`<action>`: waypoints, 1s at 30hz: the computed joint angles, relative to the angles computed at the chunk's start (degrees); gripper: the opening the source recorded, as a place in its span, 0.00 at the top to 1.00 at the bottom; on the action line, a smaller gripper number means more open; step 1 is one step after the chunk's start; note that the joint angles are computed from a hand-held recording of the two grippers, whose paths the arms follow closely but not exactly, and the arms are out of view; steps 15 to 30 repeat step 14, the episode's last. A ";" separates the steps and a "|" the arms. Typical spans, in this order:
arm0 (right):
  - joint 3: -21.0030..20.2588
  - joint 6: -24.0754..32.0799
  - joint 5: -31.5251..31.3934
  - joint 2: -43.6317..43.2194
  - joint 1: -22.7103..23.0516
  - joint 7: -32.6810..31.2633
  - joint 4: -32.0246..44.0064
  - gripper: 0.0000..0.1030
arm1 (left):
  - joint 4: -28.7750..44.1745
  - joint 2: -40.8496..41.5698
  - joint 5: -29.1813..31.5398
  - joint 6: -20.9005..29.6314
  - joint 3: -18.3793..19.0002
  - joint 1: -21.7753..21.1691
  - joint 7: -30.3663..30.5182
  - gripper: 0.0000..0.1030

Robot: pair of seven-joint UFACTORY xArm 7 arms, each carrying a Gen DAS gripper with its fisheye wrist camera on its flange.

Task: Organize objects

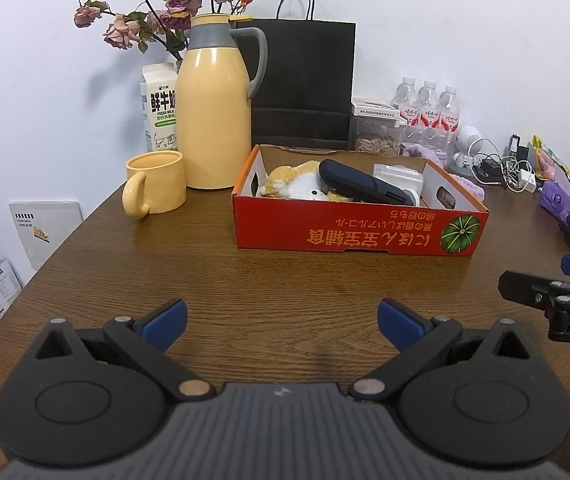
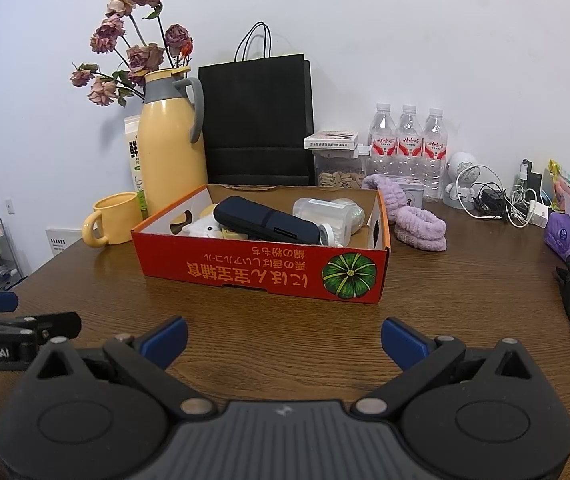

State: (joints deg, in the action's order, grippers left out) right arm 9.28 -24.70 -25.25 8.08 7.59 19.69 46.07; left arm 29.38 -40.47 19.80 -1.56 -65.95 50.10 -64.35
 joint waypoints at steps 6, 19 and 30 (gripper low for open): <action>0.04 0.29 0.12 0.00 0.04 -0.04 0.03 0.00 | 0.32 -0.07 -0.06 -0.01 -0.32 0.32 0.05 0.00; 0.24 0.69 0.59 0.76 0.12 -0.48 0.62 0.00 | 0.74 -0.21 -0.45 -0.04 -1.48 1.51 0.27 0.00; 0.24 0.69 0.59 0.76 0.12 -0.48 0.62 0.00 | 0.74 -0.21 -0.45 -0.04 -1.48 1.51 0.27 0.00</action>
